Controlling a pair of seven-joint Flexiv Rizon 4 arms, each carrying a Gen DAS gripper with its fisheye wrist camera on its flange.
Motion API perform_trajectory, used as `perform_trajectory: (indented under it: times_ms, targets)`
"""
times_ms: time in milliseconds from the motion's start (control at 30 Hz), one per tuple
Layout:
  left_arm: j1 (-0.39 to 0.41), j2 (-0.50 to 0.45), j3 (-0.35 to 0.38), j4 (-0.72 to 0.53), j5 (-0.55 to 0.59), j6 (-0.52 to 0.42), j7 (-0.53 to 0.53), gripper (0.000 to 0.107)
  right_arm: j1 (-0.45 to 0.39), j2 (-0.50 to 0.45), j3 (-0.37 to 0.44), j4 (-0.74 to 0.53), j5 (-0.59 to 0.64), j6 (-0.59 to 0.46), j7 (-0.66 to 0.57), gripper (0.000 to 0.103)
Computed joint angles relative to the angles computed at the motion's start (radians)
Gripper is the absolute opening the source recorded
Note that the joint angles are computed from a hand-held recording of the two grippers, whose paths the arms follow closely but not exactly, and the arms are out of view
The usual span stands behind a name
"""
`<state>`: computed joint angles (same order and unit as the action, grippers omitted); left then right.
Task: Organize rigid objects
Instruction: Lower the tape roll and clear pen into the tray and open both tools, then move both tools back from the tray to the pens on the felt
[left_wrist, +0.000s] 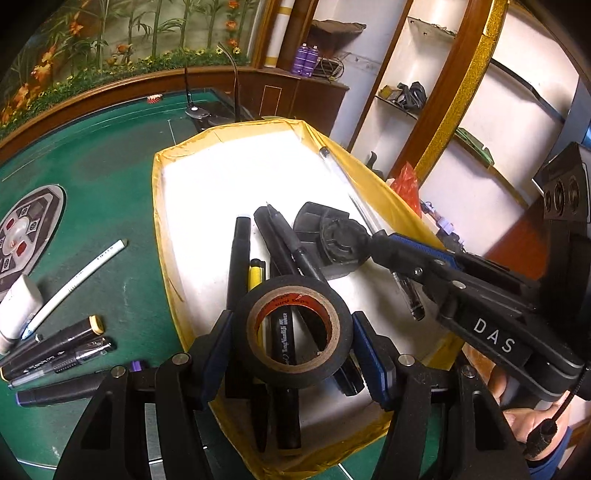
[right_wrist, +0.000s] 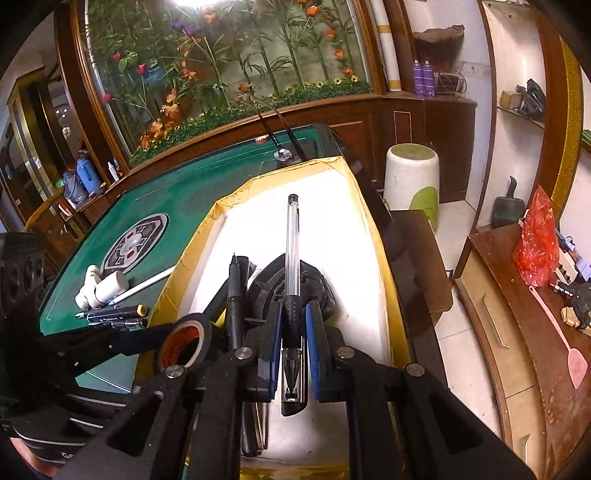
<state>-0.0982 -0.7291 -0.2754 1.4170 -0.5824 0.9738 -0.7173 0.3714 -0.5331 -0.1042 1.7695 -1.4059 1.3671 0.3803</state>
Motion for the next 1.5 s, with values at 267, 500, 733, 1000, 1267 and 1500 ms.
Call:
perform_trajectory:
  times_ms: [267,500,733,1000,1267,1500]
  targets:
    - [0.025,0.016,-0.017,0.009,-0.04,-0.026,0.006,0.077,0.009,0.028,0.014,0.017,0.012,-0.051,-0.013,0.016]
    - [0.089,0.101,-0.045,0.106,-0.153,-0.016,0.106,0.078,0.0,0.06,0.028,-0.008,-0.135,-0.054,0.087,0.02]
    - [0.19,0.217,-0.057,0.267,-0.47,0.131,0.354,0.081,-0.018,-0.101,0.09,-0.213,0.003,0.131,-0.105,0.027]
    - [0.197,0.164,0.016,0.278,-0.739,0.365,0.578,0.085,-0.023,-0.43,0.482,-0.642,0.548,-0.216,-0.87,0.026]
    - [0.3,0.099,0.01,0.222,-0.698,0.244,0.44,0.085,0.079,-0.573,0.456,-0.957,0.7,-0.504,-1.06,0.026]
    - [0.294,0.115,0.016,0.236,-0.744,0.214,0.481,0.085,0.113,-0.628,0.416,-1.076,0.816,-0.586,-1.125,0.026]
